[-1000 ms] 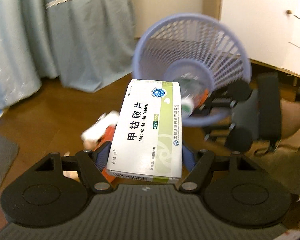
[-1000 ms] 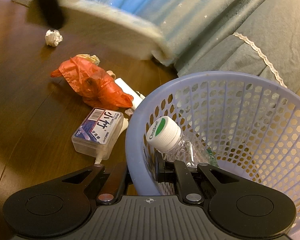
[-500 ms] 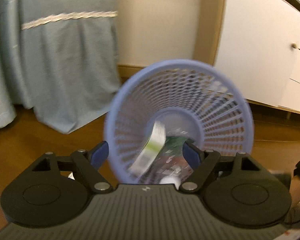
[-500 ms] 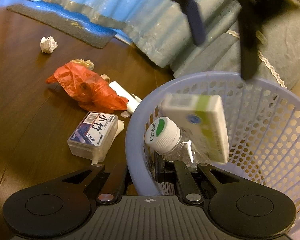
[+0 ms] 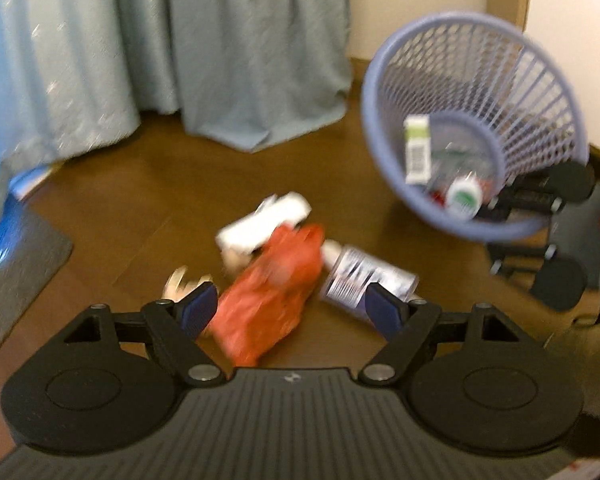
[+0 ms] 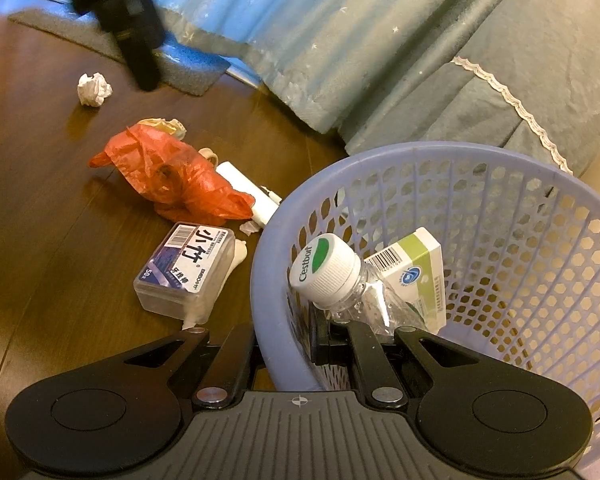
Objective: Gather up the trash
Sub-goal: 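Carry the medicine box with the left tool into the basket and release, then grasp the white crumpled tissue with the left tool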
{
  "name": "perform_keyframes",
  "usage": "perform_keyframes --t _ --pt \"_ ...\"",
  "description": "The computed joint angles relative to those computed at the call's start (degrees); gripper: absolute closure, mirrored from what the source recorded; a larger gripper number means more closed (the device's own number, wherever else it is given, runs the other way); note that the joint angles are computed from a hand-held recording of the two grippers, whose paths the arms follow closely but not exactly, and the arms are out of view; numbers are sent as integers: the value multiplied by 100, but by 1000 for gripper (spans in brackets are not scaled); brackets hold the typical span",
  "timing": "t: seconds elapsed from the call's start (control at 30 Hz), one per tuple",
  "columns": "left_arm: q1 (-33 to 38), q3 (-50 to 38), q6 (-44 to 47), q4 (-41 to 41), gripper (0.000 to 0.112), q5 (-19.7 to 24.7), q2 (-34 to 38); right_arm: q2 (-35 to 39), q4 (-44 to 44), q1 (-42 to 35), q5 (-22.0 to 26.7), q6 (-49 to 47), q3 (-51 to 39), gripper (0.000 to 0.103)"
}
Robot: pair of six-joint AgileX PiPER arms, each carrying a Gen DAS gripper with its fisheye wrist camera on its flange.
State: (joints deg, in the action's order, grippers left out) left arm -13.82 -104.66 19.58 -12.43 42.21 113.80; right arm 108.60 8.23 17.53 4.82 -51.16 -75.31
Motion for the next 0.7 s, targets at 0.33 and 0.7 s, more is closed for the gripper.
perform_keyframes --t 0.33,0.7 --pt "351 1684 -862 922 35 -723 -717 22 -1160 61 57 1058 -28 99" --pt "671 1459 -2863 3197 41 -1004 -124 73 -2217 140 119 1987 -61 99"
